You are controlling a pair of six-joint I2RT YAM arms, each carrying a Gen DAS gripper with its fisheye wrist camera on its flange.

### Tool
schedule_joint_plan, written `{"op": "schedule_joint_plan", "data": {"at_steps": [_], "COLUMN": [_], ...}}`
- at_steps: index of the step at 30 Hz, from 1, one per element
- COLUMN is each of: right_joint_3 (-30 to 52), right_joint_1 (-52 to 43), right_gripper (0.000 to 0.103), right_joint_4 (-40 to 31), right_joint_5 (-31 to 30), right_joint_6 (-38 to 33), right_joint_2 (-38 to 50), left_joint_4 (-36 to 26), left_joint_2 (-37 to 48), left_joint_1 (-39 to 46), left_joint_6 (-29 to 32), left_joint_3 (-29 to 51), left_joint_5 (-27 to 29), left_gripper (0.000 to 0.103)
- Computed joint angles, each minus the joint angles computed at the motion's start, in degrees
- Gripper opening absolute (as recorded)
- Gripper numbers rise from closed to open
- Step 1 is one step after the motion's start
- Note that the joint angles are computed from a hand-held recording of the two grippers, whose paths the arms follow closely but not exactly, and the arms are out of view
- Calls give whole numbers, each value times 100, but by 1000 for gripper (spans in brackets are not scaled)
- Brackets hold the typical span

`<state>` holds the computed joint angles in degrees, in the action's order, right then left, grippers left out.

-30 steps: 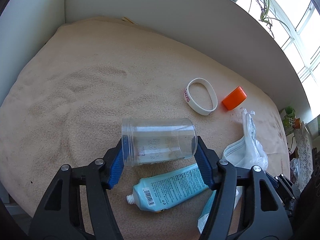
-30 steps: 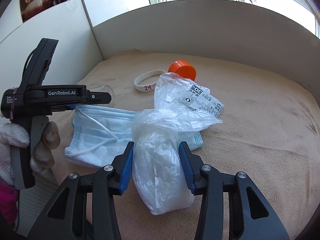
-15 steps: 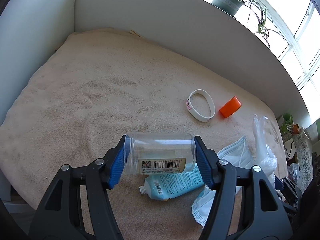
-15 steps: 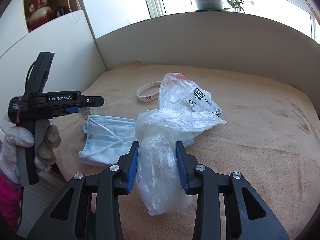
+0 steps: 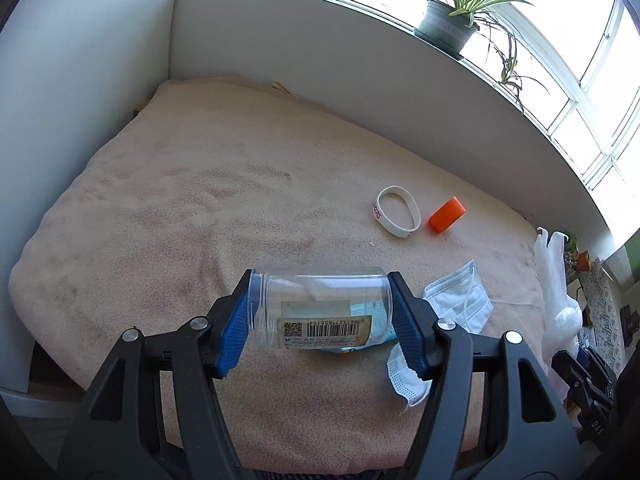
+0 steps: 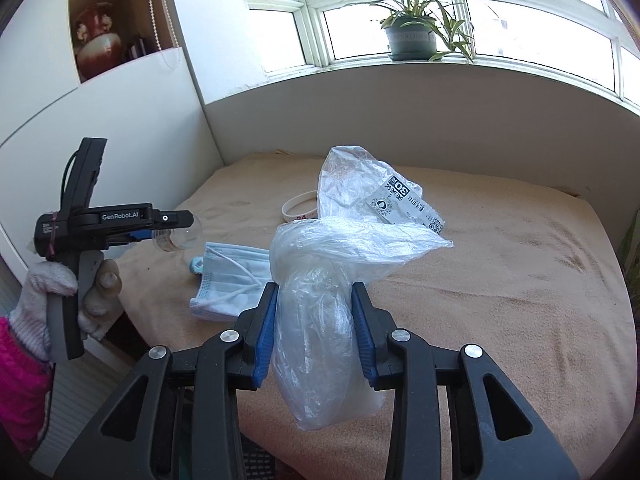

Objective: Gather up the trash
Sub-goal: 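Carry the clear cup to the wastebasket while right carries the plastic bag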

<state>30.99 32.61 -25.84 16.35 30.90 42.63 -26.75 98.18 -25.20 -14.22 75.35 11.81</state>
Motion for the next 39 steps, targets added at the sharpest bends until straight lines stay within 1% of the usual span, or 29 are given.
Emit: {"op": "schedule_joint_plan", "data": {"at_steps": [4, 7, 11, 15, 20, 26, 32, 39], "right_joint_3": [94, 153, 210, 279, 287, 263, 109, -313], "right_joint_1": [416, 751, 1412, 2112, 2923, 3975, 4657, 4915], "right_gripper": [33, 33, 33, 33, 33, 33, 33, 33], "right_joint_4": [-446, -573, -861, -1069, -1309, -1616, -1624, -1157], "right_joint_5": [262, 460, 891, 1344, 1757, 2204, 2239, 1904], "right_joint_6": [162, 276, 573, 850, 1341, 2180, 2790, 3209], "right_joint_2": [-399, -482, -669, -643, -561, -309, 56, 346], "left_joint_4": [34, 62, 53, 50, 26, 18, 60, 364], "left_joint_2": [-475, -856, -1418, -1978, -2550, -3133, -3483, -3447], "left_joint_1": [-1, -33, -108, -194, -368, -630, -1127, -1449], "left_joint_6": [88, 117, 199, 225, 223, 75, -177, -436], "left_joint_3": [-435, -753, -1204, -1685, -2249, -2932, -3516, -4106], "left_joint_5": [46, 60, 47, 85, 83, 79, -72, -124], "left_gripper": [65, 65, 65, 65, 65, 65, 65, 65]}}
